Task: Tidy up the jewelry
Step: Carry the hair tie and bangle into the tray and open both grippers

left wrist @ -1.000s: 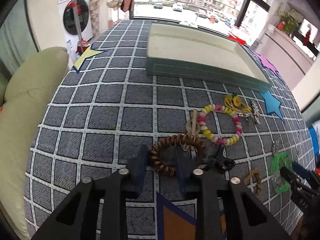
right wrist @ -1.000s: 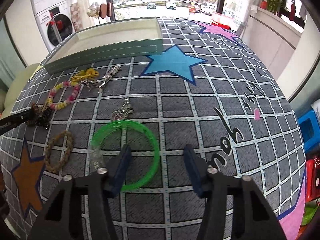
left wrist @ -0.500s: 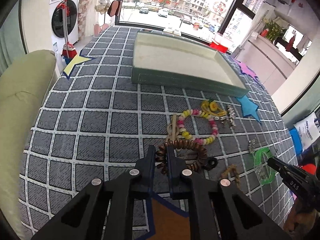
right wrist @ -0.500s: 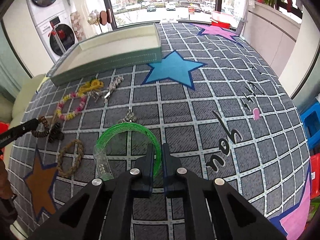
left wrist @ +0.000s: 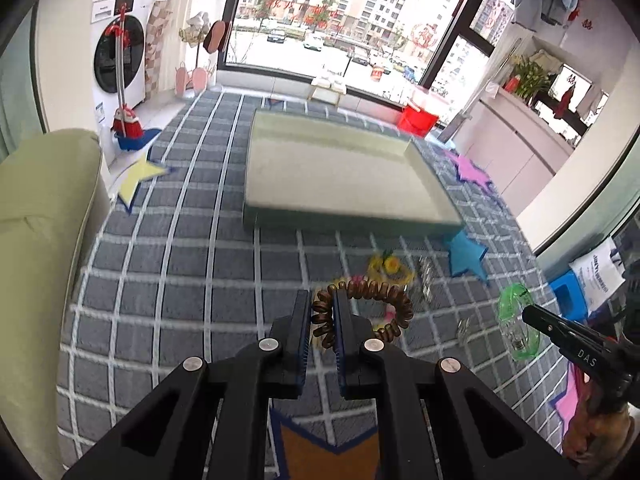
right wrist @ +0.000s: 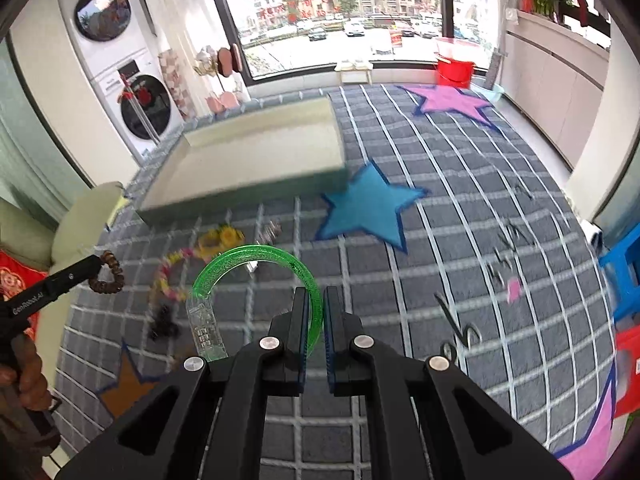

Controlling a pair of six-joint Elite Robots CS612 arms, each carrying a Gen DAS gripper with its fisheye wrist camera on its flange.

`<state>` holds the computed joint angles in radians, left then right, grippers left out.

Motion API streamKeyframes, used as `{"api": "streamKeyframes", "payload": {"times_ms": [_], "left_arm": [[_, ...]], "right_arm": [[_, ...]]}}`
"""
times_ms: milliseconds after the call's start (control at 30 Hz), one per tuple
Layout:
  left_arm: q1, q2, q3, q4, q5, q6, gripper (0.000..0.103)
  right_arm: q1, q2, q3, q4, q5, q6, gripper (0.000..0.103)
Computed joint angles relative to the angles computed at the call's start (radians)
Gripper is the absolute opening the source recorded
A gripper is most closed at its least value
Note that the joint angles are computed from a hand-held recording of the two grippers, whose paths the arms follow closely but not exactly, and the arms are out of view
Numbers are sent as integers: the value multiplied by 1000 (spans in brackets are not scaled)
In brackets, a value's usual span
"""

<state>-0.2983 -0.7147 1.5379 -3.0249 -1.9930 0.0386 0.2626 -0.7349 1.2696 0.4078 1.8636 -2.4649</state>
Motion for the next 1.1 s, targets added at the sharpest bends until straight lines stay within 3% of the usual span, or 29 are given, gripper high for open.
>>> {"api": "streamKeyframes", "payload": {"times_ms": [200, 367, 733, 1100], "left_arm": [[-9, 11, -75, 19, 19, -7, 25], [-21, 45, -179, 60, 42, -13, 25], [-51, 199, -457, 190, 104, 6, 25], [-88, 292, -576, 295, 211, 76, 25]], "right_arm": [[-25, 10, -95, 30, 10, -95, 8], [-58, 49, -204, 76, -35, -125, 8], [-118, 247, -530, 263, -106, -102, 8], [-134, 462, -860, 470, -107, -107, 8]]}}
